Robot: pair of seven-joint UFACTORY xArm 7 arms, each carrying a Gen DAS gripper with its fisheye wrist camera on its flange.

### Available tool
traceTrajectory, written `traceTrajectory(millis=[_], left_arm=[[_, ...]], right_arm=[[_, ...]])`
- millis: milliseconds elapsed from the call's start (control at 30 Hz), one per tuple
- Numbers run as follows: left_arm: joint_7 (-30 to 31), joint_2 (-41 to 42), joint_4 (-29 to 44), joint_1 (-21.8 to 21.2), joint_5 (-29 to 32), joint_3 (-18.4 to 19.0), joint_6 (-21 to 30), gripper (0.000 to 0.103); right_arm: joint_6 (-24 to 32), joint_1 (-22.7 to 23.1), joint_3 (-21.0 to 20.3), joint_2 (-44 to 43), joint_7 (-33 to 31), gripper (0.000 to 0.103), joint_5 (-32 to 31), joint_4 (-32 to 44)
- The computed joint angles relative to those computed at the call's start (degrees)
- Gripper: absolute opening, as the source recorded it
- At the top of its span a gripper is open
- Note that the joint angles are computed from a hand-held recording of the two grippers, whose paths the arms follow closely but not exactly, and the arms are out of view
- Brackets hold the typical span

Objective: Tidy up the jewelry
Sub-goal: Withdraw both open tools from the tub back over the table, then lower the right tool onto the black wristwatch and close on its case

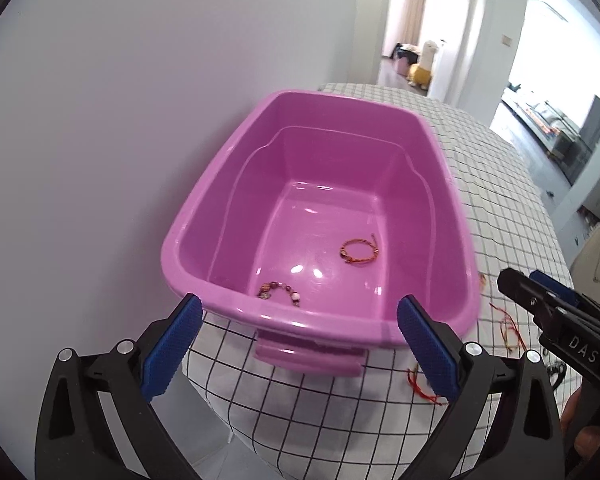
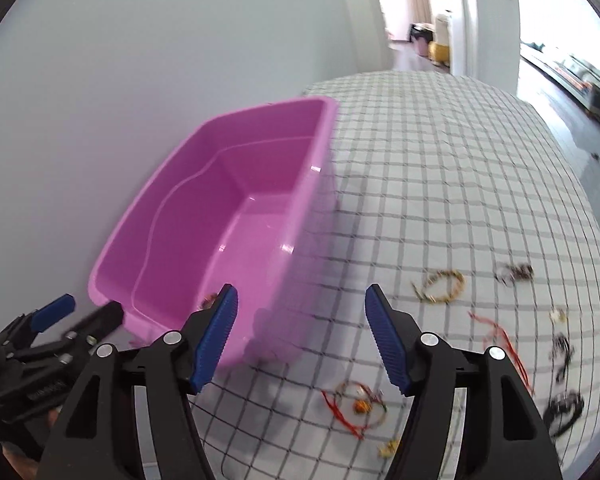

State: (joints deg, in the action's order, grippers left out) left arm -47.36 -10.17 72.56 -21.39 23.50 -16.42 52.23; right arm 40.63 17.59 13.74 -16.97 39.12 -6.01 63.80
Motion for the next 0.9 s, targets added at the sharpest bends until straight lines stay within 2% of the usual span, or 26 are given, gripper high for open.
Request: traceTrajectory(millis=[233,433,600,767,900], left_arm=[[2.7,0.9,-0.4,-3.1,-0.6,-2.0,-3.8,0.097],[1.5,2.2,-0.2,-5.9,-0.5,-3.5,-6.0,0.097],[-1.5,5.7,2.3,-9.3,0.9,-4.7,-5.0,0.097],[-9.5,10.3,6.1,-14.6,6.9,-5.6,-0.8,0.097],[-18.1,13.1,8.4,-19.7,11.0,-5.3,4.7,0.097]], right_arm=[[6.8,-2.5,-1.1,-13.7,3.4,0.064,1.2,-10.5],[11.2,-5.0,-2.3,-25.7,3.4,0.064,2.1,-18.7],[14.8,-7.2,-4.1,-35.3,1.6,0.064,3.0,-24.3],[18.5,-9.0,-8.0,-45.0,-4.1,0.064,3.8,-30.1],[21.8,-10.6,-12.1,-51.2,-11.5,0.064,4.2,-34.0]])
